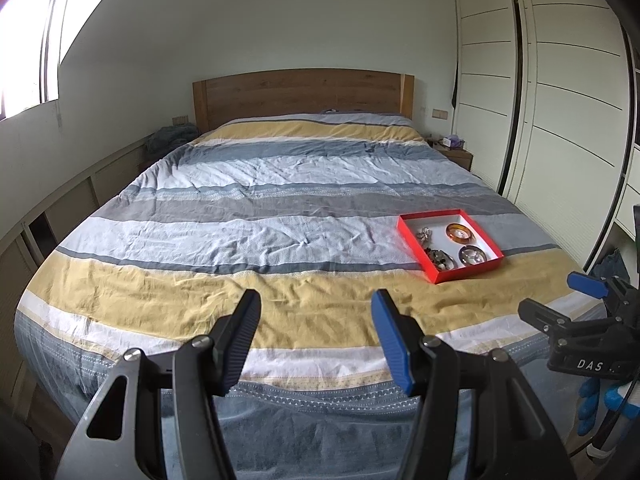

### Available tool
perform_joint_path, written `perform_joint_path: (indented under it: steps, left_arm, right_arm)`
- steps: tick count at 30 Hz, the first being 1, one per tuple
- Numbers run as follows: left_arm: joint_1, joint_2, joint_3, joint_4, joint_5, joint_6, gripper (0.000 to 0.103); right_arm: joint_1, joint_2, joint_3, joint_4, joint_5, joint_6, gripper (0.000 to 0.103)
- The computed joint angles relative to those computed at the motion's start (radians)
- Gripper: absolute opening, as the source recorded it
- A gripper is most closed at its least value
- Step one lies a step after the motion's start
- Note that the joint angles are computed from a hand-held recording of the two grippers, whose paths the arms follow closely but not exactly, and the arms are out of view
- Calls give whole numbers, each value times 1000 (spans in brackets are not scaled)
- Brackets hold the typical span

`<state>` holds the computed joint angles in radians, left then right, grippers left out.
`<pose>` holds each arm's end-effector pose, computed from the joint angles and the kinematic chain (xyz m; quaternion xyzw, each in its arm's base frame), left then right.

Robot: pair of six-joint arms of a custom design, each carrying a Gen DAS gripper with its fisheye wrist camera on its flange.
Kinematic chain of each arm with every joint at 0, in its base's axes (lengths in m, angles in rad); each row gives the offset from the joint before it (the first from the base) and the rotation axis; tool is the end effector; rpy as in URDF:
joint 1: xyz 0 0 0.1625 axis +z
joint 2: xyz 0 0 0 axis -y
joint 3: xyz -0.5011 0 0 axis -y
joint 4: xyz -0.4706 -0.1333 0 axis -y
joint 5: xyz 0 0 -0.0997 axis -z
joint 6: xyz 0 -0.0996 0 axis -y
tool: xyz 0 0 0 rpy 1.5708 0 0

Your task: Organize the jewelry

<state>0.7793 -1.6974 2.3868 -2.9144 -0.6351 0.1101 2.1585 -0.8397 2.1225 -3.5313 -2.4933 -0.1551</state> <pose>-0.1452 -0.4435 0.3740 0.2378 0.8239 -0.4130 0.3067 0.3685 -0.4558 0.1000 0.1687 -0.8407 0.3808 0.3461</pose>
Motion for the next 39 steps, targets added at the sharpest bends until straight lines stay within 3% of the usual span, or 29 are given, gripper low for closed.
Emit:
perform_joint_path:
  steps: [39]
  left_arm:
    - [92,69,-36,93,-60,-59,55]
  right_arm:
    - [-72,10,16,11,-5,46,103]
